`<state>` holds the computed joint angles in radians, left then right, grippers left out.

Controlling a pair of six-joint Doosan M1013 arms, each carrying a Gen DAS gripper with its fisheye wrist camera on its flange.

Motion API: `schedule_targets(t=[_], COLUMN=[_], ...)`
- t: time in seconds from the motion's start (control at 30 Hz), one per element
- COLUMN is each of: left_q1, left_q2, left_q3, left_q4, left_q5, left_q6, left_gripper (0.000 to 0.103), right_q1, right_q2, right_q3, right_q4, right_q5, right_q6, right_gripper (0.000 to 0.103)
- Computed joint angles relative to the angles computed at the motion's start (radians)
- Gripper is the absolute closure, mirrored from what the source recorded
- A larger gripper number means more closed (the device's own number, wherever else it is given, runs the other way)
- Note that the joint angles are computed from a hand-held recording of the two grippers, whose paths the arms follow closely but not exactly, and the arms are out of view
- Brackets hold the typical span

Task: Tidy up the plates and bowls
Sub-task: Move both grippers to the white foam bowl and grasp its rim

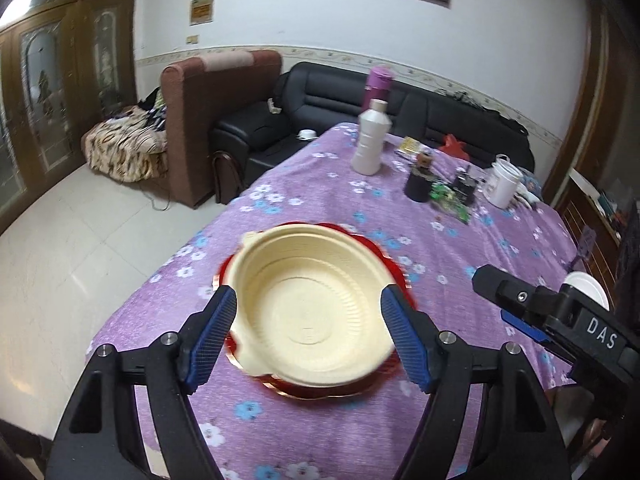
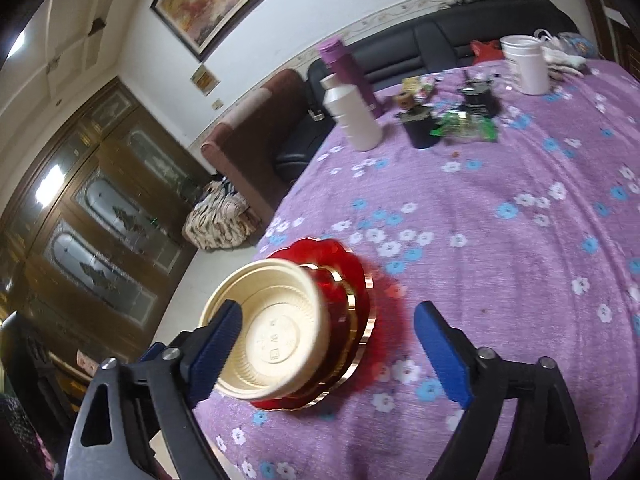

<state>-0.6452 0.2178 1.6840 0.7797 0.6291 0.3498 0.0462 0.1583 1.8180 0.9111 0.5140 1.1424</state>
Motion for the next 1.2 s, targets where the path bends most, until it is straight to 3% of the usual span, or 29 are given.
schedule_targets(t=[0.1,0.27,0.37,0.43,0.63,0.9,1.2], left_q1=[-0.018,-0.047,-0.057,-0.058,-0.065,-0.087,-0.098], left_q2=[0.010,0.041,0.069,0.098,0.196,0.304,0.480], left_q3=[-0.021,-0.068,-0.108,-0.150,-0.280,-0.419,-0.679], left_q4=[-0.021,-0.131,-0.274,-0.440,-0.793,-1.004,-1.167], left_q5=[-0.014,-0.054,-0.075,-0.069,0.024,0.083,0.228], left_q6=[0.047,0.219,0.387,0.553,0.864,1.033,1.127], left_gripper=[0.028,0.028,0.028,0.028,0.028,0.029,0.029], right_q1=[-0.028,-0.075,-0.121,-0.156,-0.275,-0.371,-0.428], right_q2=[-0.012,-0.016,-0.019,-0.031,-0.087,-0.153,-0.120], right_q3=[0.021,0.037,0.053,0.074,0.136,0.173,0.125], right_q4=[-0.012,-0.158,-0.197,-0.182,-0.125,-0.267,-0.505], right_q5=[-0.015,-0.005,0.036,0.041,0.023,-0.050,-0.069], right_q6=[0.033,0.185,0.223,0.225,0.220,0.341,0.588], right_gripper=[0.001,0.000,0.000,0.000,0.000,0.000,0.004])
